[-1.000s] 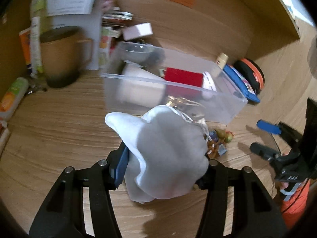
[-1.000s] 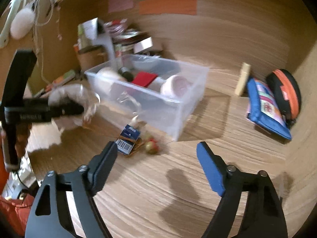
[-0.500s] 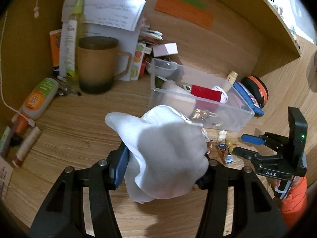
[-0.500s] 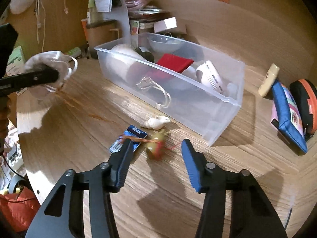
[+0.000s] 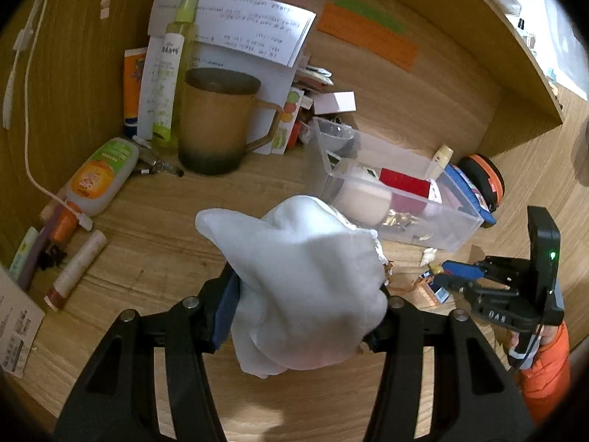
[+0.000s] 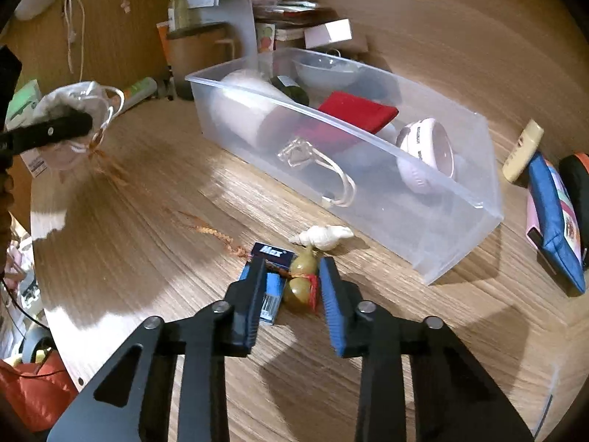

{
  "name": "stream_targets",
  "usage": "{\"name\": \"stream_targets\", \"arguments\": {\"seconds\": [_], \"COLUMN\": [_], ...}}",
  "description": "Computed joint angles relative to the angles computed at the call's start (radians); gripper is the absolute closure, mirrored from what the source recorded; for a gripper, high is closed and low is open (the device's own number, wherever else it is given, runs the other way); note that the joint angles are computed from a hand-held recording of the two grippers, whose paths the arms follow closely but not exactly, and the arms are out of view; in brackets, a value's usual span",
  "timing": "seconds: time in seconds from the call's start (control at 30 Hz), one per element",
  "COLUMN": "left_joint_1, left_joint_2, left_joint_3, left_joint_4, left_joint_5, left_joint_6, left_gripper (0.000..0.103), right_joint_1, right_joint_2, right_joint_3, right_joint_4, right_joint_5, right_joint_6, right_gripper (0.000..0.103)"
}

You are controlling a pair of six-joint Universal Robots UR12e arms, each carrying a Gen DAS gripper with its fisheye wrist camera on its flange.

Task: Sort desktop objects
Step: 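Grasp the white drawstring pouch with the left gripper while the right grips the small yellow figurine, then carry the white pouch and yellow figurine with both grippers over the bin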

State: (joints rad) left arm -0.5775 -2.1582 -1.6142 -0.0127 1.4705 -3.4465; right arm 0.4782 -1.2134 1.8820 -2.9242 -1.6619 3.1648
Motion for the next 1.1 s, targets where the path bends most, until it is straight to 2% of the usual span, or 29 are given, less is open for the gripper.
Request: {"name": "stream_targets", "arguments": {"seconds": [0.1, 0.33, 0.77, 0.87, 0.93, 1.1], "left_joint_1": [0.002, -0.001, -0.029, -0.029, -0.028, -0.038], "left_joint_2": [-0.003, -0.005, -0.017, -0.023, -0.029, -0.045], "left_joint_3": [0.000, 0.007, 0.081, 0.104, 0.123, 0.180], "left_joint_4": [-0.006, 0.002, 0.022, 0.028, 0.021, -0.018], "left_joint_5": [-0.009, -0.030, -0.063, -0.103, -0.134, -0.137], "left_joint_6": [0.002, 0.007, 0.062, 0.071, 0.079, 0.105], "left_gripper": [0.049, 0.049, 0.049, 0.049, 0.049, 0.049], "right_joint_1": [-0.007, -0.005, 0.013, 0.012, 0.011, 0.002], "right_joint_2": [-0.003, -0.018, -0.055, -0.061, -0.063, -0.066], "right_joint_3": [0.011, 0.038, 0.053, 0.052, 0.047, 0.032], "right_joint_4": [-0.014, -0.086, -0.208, -0.237, -0.252, -0.283], "right_joint_5": [0.018, -0.009, -0.069, -0.076, -0.078, -0.083], "right_joint_6": [0.022, 0.076, 0.059, 0.055, 0.049, 0.034], "right_gripper": [0.086, 0.087, 0.087, 0.087, 0.087, 0.087]}}
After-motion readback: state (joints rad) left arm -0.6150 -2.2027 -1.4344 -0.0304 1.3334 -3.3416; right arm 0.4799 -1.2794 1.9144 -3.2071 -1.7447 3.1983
